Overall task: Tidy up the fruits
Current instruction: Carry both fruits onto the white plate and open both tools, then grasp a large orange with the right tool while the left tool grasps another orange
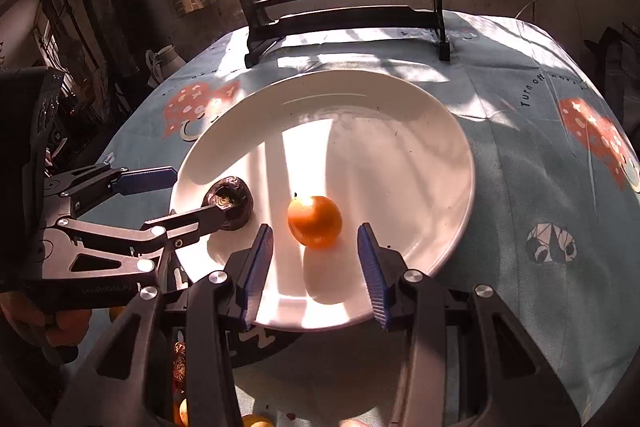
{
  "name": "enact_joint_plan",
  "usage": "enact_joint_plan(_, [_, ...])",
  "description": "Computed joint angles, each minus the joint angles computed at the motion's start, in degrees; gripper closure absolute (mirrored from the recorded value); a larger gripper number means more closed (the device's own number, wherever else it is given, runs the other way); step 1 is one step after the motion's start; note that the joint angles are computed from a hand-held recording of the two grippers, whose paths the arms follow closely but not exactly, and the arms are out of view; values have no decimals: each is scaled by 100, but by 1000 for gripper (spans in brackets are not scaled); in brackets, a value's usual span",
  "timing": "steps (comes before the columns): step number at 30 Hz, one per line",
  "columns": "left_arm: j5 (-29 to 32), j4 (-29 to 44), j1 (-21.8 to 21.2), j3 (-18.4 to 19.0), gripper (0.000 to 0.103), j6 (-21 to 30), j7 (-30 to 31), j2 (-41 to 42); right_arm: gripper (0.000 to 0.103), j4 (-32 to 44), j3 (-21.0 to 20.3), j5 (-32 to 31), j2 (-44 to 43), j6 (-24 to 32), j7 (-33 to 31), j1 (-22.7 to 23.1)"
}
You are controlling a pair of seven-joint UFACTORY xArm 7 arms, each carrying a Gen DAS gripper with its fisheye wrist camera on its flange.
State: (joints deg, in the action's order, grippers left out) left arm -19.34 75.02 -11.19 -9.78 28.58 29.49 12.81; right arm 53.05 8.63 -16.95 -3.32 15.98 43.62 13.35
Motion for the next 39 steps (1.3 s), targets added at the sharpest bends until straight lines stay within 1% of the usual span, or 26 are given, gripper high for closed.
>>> enact_joint_plan(2, [-502,-545,170,-93,12,-324,480,-500,58,-395,95,-192,-462,-168,289,-12])
enact_joint_plan(3, [-766,-823,213,-89,11,-423,739,-761,56,-607,170,-208,-702,-239,368,-22])
enact_joint_plan(4, [-1102,-1095,238,-53,10,-453,1040,-1027,47,-838,284,-253,-962,-306,486,-59])
enact_joint_plan(5, [-1485,-1362,233,27,9,-422,1360,-1292,41,-1074,479,-382,-1240,-356,706,-166])
enact_joint_plan(8, [-2533,-2166,73,415,7,-227,2150,-2060,41,-1697,1252,-732,-2066,-377,1452,-600])
enact_joint_plan(9, [-2768,-2449,-10,543,7,-240,2315,-2297,41,-1879,1511,-791,-2337,-365,1712,-730])
enact_joint_plan(12, [-3177,-3252,-287,871,7,-310,2638,-2933,41,-2268,2073,-791,-2931,-357,2255,-918])
enact_joint_plan(14, [-3280,-3684,-474,1053,7,-329,2798,-3268,41,-2371,2254,-739,-3074,-311,2389,-920])
enact_joint_plan(17, [-3418,-4103,-750,1314,7,-269,3108,-3594,41,-2301,2360,-741,-2965,-128,2358,-920])
enact_joint_plan(19, [-3534,-4326,-911,1395,7,-383,3333,-3742,41,-2235,2435,-823,-2869,-35,2402,-981])
enact_joint_plan(20, [-3592,-4394,-1001,1423,7,-491,3467,-3762,41,-2202,2421,-842,-2785,-54,2424,-982])
enact_joint_plan(21, [-3528,-4456,-1027,1380,7,-590,3460,-3795,41,-2183,2395,-859,-2731,-83,2445,-969])
enact_joint_plan(23, [-3739,-4484,-1270,1606,6,-550,3798,-3876,41,-2119,2369,-910,-2620,-38,2456,-946])
enact_joint_plan(24, [-3728,-4469,-1285,1642,6,-458,3835,-3877,41,-2082,2339,-926,-2549,1,2454,-923])
enact_joint_plan(26, [-3630,-4490,-1246,1531,5,-561,3750,-3841,41,-2023,2246,-932,-2413,71,2449,-825])
enact_joint_plan(27, [-3610,-4494,-1255,1547,5,-548,3762,-3850,41,-1987,2211,-949,-2358,115,2457,-786])
enact_joint_plan(30, [-3712,-4482,-1311,1681,5,-408,3940,-3874,41,-1853,2111,-1042,-2185,300,2415,-640])
enact_joint_plan(35, [-3790,-4468,-1250,1648,5,-345,3991,-3856,41,-1668,1956,-1255,-1966,577,2432,-407])
enact_joint_plan(39, [-3829,-4506,-1237,1602,5,-393,4063,-3881,41,-1600,1748,-1301,-1833,696,2425,-193])
